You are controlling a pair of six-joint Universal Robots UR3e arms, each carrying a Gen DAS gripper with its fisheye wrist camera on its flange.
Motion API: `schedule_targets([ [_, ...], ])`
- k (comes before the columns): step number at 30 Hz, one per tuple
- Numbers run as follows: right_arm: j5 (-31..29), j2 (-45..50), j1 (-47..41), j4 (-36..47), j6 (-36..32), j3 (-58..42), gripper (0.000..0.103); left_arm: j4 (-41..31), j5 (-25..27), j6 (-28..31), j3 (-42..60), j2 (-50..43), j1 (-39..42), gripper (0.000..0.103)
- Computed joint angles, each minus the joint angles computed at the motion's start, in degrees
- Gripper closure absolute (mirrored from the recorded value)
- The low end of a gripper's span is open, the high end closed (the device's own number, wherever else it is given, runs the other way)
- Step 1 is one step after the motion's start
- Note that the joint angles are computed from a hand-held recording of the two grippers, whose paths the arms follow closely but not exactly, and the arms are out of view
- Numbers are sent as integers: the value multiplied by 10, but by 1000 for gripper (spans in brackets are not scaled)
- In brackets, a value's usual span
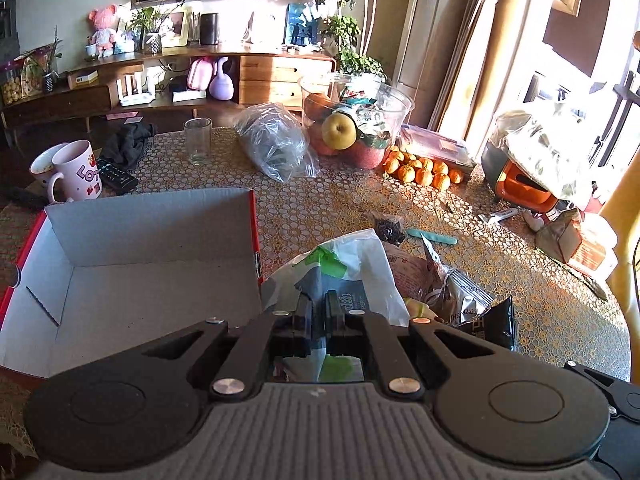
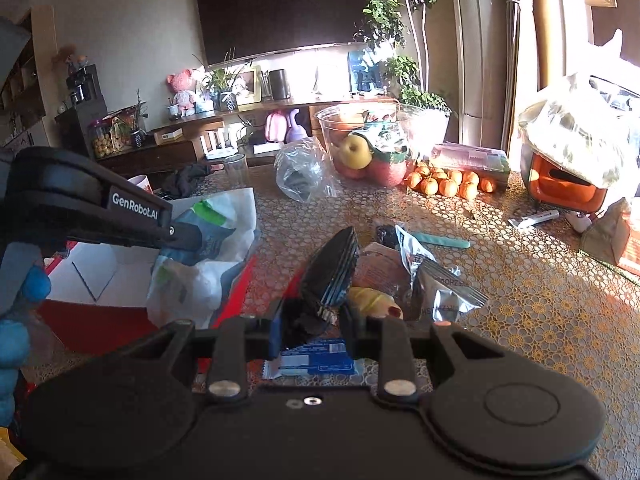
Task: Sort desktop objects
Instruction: 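Carry wipes pack with left gripper over red box while right carries black packet there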
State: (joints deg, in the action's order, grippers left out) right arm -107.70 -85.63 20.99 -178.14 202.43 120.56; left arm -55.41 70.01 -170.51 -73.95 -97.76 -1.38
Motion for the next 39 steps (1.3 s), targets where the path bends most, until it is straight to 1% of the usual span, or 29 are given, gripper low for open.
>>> schedule_targets([
  [4,-1,7,9,15,-1,-28,76,-4,-26,7,4,9,23,100],
  [6,-3,16,14,23,-3,-44,80,-5,-36,7,8,8,36,100],
  [7,-4,20,16,26,-5,-51,84,-5,-40,8,11,8,43,100],
  [8,-4,25,17,29,-6,-58,95,-7,-44,7,17,6,50,100],
  [11,5,39,18,30,-15,-80,98,-7,-51,8,26,3,71,101],
  [15,-26,75,21,36,-43,-115,99,1,-47,20,34,-4,101,101],
  [19,5,57,-4,38,-45,-79,99,6,-46,27,56,-25,141,101],
  [20,12,54,-5,36,-45,-70,98,6,-43,26,67,-34,147,101],
  [21,18,54,-5,32,-48,-65,94,3,-40,26,80,-45,155,101],
  [23,52,53,-9,23,-66,-54,89,9,-25,25,94,-64,159,101],
  [25,51,69,4,27,-74,-62,88,11,-15,27,99,-75,162,101],
  [26,52,77,7,29,-77,-66,85,12,-13,27,99,-79,164,101],
  [28,66,87,8,27,-82,-68,84,15,-5,29,95,-85,163,101],
  [31,79,103,8,26,-90,-71,79,21,3,31,83,-88,162,101],
  [33,85,112,6,28,-92,-74,73,22,6,32,79,-92,161,101],
  [34,94,113,3,26,-95,-70,72,24,9,32,78,-94,159,101],
  [35,100,115,0,24,-98,-69,69,25,10,33,78,-97,158,101],
  [36,104,117,-1,24,-102,-68,64,25,12,34,78,-100,157,101],
  [39,115,127,-3,18,-112,-64,55,28,19,34,76,-106,152,101],
])
